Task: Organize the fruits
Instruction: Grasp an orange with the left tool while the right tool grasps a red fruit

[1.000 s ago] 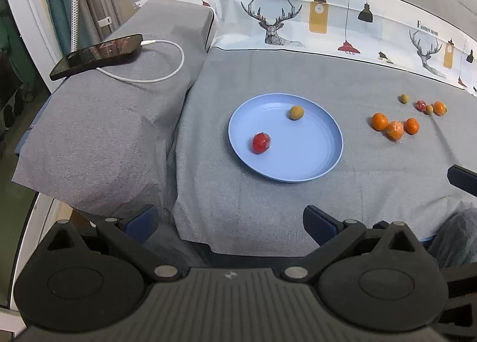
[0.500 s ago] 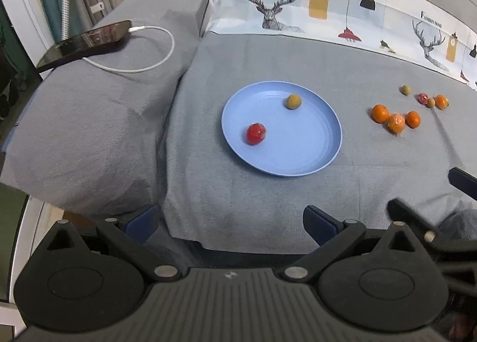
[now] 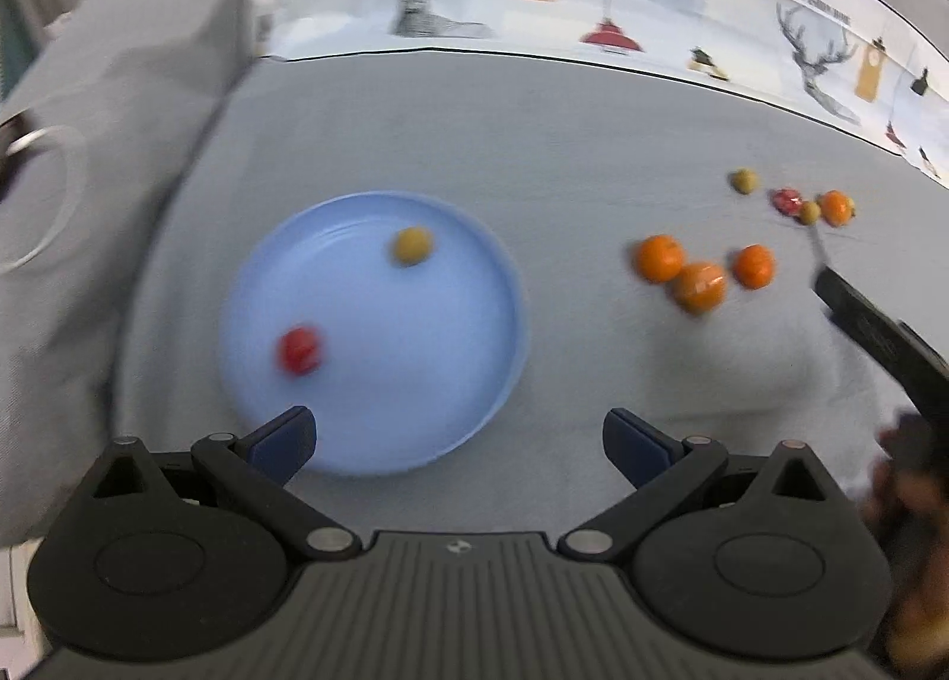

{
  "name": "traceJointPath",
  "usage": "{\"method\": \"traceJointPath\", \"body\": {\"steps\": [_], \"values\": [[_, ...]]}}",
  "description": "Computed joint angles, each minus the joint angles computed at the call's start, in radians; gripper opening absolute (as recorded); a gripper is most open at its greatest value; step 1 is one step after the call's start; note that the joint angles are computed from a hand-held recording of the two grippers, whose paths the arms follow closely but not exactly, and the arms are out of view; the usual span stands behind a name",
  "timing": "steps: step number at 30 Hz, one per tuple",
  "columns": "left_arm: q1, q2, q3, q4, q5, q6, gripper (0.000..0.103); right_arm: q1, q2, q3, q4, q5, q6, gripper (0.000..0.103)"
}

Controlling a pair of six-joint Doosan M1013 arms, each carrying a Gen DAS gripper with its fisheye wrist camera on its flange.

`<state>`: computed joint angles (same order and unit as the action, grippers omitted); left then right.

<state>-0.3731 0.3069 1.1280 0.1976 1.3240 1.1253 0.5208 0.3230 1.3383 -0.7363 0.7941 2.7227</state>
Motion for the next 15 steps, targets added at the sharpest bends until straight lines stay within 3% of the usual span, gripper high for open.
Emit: {"method": "traceJointPath", "body": {"steps": [6, 7, 9, 15], "values": [[-0.028, 0.130, -0.129, 0.013, 0.045, 0.048, 0.103, -0.101, 0.132, -0.109, 0.173, -0.032, -0.059, 0.099], [-0.031, 0.148, -0.145, 0.017, 0.049, 0.062, 0.103, -0.109, 0.146, -0.120, 0.189, -0.047, -0.081, 0.096], [-0.034, 0.185, -0.179, 0.020, 0.056, 0.090, 0.103, -0.125, 0.170, -0.133, 0.223, -0.090, -0.143, 0.077], [-0.038, 0.254, -0.241, 0.017, 0.059, 0.133, 0.103, -0.133, 0.229, -0.179, 0.066, -0.114, -0.117, 0.067]]}}
